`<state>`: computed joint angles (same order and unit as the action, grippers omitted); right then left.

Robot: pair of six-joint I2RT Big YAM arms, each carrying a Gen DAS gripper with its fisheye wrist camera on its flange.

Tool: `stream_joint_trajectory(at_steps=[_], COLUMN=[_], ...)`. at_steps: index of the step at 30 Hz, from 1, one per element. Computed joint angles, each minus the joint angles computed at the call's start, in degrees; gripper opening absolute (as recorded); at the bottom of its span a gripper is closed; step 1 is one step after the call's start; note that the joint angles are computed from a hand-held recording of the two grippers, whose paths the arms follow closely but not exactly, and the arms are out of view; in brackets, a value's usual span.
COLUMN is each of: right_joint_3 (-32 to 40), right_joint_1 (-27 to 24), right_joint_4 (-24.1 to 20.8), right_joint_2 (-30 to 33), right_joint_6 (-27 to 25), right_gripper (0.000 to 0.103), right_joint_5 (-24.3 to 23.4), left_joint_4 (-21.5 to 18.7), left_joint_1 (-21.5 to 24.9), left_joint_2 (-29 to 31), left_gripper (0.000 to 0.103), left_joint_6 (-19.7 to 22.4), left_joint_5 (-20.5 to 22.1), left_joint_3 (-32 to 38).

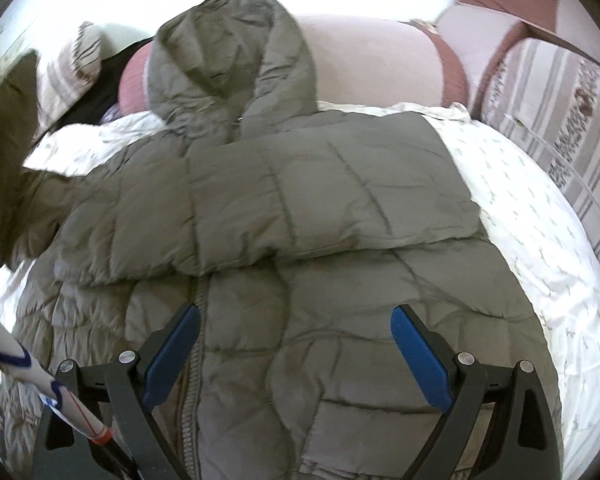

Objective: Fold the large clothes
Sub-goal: 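Lift the sleeve with the left tool and carry it across the jacket front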

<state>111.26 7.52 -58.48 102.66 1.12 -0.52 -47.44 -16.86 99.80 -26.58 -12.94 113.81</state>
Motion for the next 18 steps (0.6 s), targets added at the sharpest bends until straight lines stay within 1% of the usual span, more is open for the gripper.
stream_joint_trajectory(at_steps=[1, 2, 3, 5, 7, 8, 9, 10, 12, 13, 14, 15, 16, 17, 18], right_joint_3=[0.3, 0.6, 0.8, 1.6, 2.4, 2.5, 2.7, 3.1, 3.7, 4.2, 4.4, 4.7, 5.2, 4.9, 5.0], right_joint_1=[-0.3, -0.5, -0.8, -1.5, -2.2, -2.4, -2.7, -3.0, -3.7, -4.2, -4.5, -4.9, -5.4, -5.5, -5.6], right_joint_4=[0.0, 0.1, 0.1, -0.2, -0.6, -0.7, -0.7, -0.7, -0.4, -0.2, 0.0, 0.3, 0.7, 1.1, 1.5], right_joint_2=[0.1, 0.3, 0.4, 0.8, 1.2, 1.3, 1.5, 1.7, 2.2, 2.6, 2.9, 3.2, 3.6, 3.6, 3.8], right_joint_6=[0.9, 1.5, 2.3, 3.8, 5.2, 5.6, 6.0, 6.5, 7.8, 9.1, 10.0, 11.0, 12.3, 13.1, 13.8], right_gripper=[0.098, 0.098, 0.098, 0.098, 0.098, 0.098, 0.098, 0.098, 0.098, 0.098, 0.098, 0.097, 0.093, 0.09, 0.083], right_joint_5=[0.2, 0.3, 0.4, 0.1, -0.6, -0.8, -1.2, -2.2, -4.6, -7.2, -9.4, -11.9, -15.0, -16.6, -18.6], left_joint_4=[-0.9, -2.6, -4.4, -7.2, -10.5, -10.9, -11.3, -11.5, -12.0, -11.7, -11.2, -10.6, -10.1, -9.6, -8.3], left_joint_1=[-0.9, -1.8, -2.4, -2.8, -3.5, -3.7, -3.9, -4.0, -3.8, -3.8, -3.8, -4.0, -3.9, -3.8, -3.6], left_joint_2=[1.3, 3.0, 4.4, 7.2, 9.6, 10.1, 10.4, 10.5, 10.3, 9.7, 9.1, 8.4, 7.6, 6.9, 5.5], left_gripper=[0.014, 0.014, 0.014, 0.016, 0.017, 0.017, 0.019, 0.024, 0.056, 0.061, 0.064, 0.064, 0.064, 0.064, 0.064], left_joint_6=[0.9, 1.7, 2.0, 2.5, 3.1, 3.6, 4.5, 5.1, 5.3, 5.2, 5.5, 5.9, 6.4, 6.6, 6.4], left_joint_5=[0.8, 1.1, 1.1, 2.6, 0.7, -0.2, -1.0, -0.9, 1.9, 3.4, 4.2, 4.8, 5.8, 6.4, 6.3], left_joint_3=[0.6, 1.7, 2.9, 4.2, 5.6, 5.8, 6.0, 6.2, 6.8, 6.8, 6.6, 6.2, 5.9, 5.7, 4.8])
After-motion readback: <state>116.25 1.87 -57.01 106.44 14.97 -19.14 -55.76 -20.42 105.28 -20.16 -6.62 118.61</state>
